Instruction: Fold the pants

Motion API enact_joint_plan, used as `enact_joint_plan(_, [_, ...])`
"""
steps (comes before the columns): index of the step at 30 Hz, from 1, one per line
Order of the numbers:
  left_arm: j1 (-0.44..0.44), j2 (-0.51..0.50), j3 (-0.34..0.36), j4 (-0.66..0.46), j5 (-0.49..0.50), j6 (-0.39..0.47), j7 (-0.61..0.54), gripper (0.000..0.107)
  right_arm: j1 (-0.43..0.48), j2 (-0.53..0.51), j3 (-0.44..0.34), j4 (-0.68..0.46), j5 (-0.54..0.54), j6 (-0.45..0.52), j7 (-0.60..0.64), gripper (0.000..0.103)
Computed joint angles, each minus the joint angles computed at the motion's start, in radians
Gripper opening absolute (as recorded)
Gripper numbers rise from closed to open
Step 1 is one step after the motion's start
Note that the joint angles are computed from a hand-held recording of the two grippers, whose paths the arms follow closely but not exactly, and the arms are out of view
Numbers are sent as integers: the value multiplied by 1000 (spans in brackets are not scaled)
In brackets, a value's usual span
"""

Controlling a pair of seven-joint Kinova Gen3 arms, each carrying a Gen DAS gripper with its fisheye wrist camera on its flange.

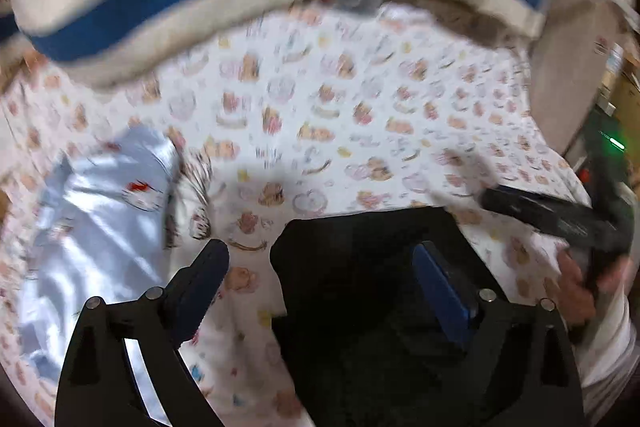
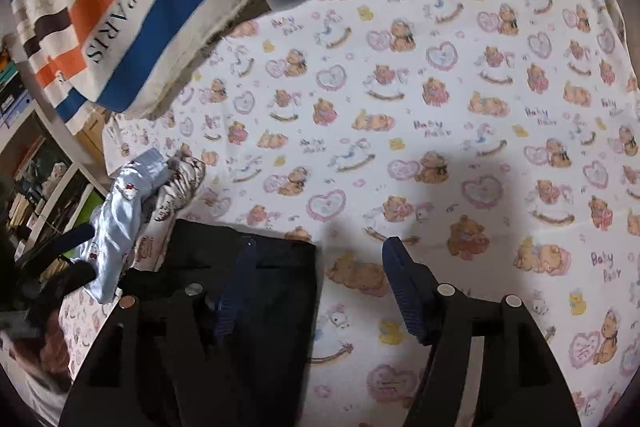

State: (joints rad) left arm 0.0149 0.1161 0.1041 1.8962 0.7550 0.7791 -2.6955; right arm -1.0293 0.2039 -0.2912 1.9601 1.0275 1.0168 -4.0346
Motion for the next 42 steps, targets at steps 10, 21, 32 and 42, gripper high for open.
enact_joint_plan(10, [3,219,67,-180,-93,104,195,76,68,-37,7,2,-50,-99,76,67])
enact_joint_plan(21, [-76,239,115,-156,-3,130,81,3,91,-40,12,40,-47,-152,48,67])
enact_joint_plan(32, [-133,69,33,-59,180,304,-238,3,96,-40,19,54,40,-238,23,77])
enact_joint_plan(42, [-145,-16,-72,10,215,463,-399,3,91,-33,39,140,394,-386,-154,77])
